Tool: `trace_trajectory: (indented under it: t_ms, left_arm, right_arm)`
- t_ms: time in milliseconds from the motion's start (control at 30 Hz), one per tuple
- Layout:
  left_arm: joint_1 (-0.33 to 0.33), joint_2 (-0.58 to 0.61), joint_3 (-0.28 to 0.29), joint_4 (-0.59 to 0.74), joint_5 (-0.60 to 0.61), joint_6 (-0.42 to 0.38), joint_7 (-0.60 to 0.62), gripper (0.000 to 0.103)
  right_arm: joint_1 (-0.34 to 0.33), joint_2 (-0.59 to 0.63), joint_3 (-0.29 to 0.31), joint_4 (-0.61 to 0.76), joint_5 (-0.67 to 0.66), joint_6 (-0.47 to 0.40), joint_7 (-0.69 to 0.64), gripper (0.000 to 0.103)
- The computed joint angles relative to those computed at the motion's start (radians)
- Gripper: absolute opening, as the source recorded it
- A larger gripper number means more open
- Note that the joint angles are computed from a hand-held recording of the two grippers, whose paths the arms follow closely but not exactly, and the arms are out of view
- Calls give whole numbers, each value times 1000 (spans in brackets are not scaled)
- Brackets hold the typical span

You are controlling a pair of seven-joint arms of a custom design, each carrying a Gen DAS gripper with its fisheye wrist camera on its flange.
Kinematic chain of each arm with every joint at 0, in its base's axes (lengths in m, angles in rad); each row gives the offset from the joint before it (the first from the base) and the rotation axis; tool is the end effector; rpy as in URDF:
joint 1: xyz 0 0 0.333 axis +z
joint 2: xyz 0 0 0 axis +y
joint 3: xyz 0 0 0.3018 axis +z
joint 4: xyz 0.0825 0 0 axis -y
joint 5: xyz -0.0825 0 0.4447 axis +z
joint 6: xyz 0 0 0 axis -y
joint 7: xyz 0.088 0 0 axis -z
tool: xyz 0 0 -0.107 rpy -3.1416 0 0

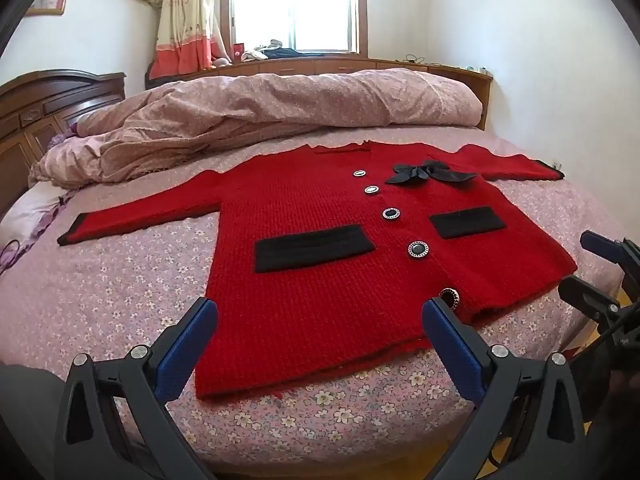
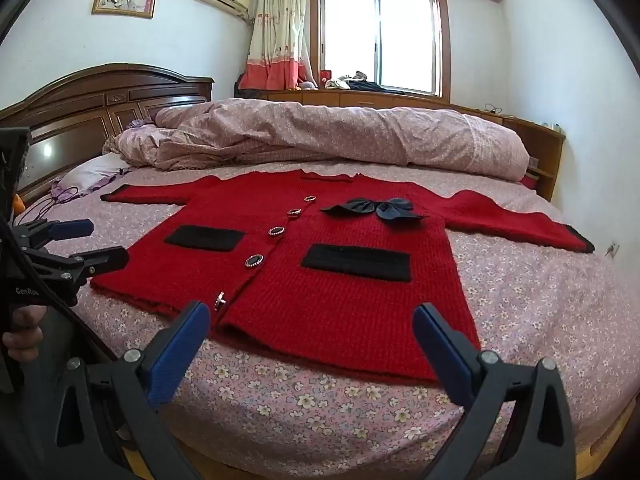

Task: Fold small clothes

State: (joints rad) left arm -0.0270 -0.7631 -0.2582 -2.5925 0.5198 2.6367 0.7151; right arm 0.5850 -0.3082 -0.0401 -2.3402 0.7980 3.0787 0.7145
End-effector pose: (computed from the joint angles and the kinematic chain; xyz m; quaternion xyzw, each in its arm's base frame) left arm 0.4219 -0.1448 0.5474 -0.6918 0.5623 -0.2763 0.3590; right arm 0.4993 0.2333 0.5215 -0.7667 0.3920 -0.2407 0.4478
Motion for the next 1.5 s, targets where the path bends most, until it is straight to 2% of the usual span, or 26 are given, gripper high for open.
trace_trajectory:
  t_ms: [100, 167, 400, 1500]
  left_arm:
    - [-1, 3, 3, 2, -5, 3, -6, 99]
    - [-10, -12, 27, -20, -16, 32, -1, 99]
    - [2, 2, -6, 0, -9, 11, -5, 99]
    - [-5, 8, 3, 5, -12, 22, -2, 99]
  right_arm:
    - [-9, 2, 8, -2, -16, 6, 8, 103]
    - [-3, 3, 2, -2, -15, 9, 5, 103]
    - [8, 0, -10, -3, -7, 9, -2, 103]
    - [-6, 15, 10, 10, 8, -3, -16, 103]
